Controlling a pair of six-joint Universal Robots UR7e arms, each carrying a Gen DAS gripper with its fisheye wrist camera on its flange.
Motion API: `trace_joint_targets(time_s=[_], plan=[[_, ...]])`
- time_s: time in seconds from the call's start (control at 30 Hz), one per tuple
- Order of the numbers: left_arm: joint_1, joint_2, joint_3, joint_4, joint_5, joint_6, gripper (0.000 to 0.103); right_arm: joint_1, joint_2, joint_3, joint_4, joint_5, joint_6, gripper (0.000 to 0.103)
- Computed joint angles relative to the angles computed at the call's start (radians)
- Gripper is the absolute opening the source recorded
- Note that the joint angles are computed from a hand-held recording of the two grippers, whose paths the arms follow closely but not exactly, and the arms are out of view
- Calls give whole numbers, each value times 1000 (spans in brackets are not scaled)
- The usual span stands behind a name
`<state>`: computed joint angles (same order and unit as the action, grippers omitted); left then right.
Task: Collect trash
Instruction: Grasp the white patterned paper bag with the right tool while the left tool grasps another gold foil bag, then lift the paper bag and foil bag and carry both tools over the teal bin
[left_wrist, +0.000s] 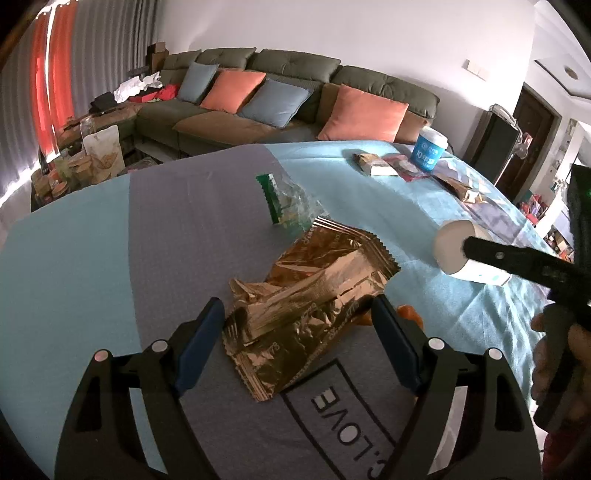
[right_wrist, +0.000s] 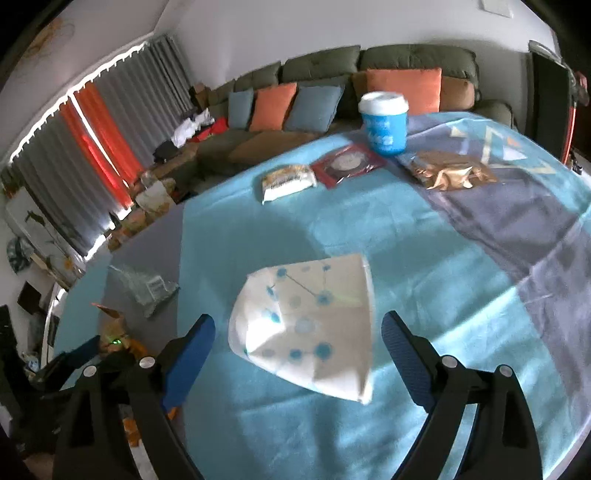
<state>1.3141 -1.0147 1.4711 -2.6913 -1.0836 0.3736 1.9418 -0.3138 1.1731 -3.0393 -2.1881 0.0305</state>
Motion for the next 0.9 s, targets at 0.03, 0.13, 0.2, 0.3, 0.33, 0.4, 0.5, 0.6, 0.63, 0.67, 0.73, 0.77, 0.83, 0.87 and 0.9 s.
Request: trace_joint_targets(time_s=[0.03,0.13,0.2,0.3,0.33,0.4,0.5,0.6,0.63,0.67,0.73,0.77,0.83,0.87,0.9], plan=[[0,0,-2,3,-2,-1,76,0,9,-15,15,-9,2,83],[1,0,-5,19,-4,-6,68,1,16,-17,19,-32,4,74],[2,3,-13,41,-10,-9,64,2,8,-3,3,-39,-1,72],[5,5,-19,55,-20,-12,57,1,-6,24,-31,-29,-10,72],[6,5,-20,56,-22,-15,54,1,-9,32,-41,-22,-16,72],[7,3,-17,44,-24,-17,47,2,-15,42,-53,-15,-25,72],[6,-11,6,7,-40,-3,40,6,-20,51,-72,-7,-47,72],[8,-37,39,-38,-62,1,37,9,-25,61,-91,1,-63,72],[8,-46,49,-48,-66,-4,36,11,-25,62,-95,2,-70,72],[10,-55,58,-54,-78,-9,35,11,-26,64,-100,6,-76,72],[10,-78,83,-79,-80,-17,34,14,-30,73,-116,12,-86,71],[10,-90,95,-89,-86,-19,33,18,-30,76,-129,12,-101,71],[8,-117,123,-120,-88,-20,32,25,-32,82,-153,16,-124,71],[6,-123,130,-129,-87,-17,31,30,-32,85,-171,20,-141,71],[1,-136,146,-153,-84,-11,31,34,-33,87,-183,23,-156,71]])
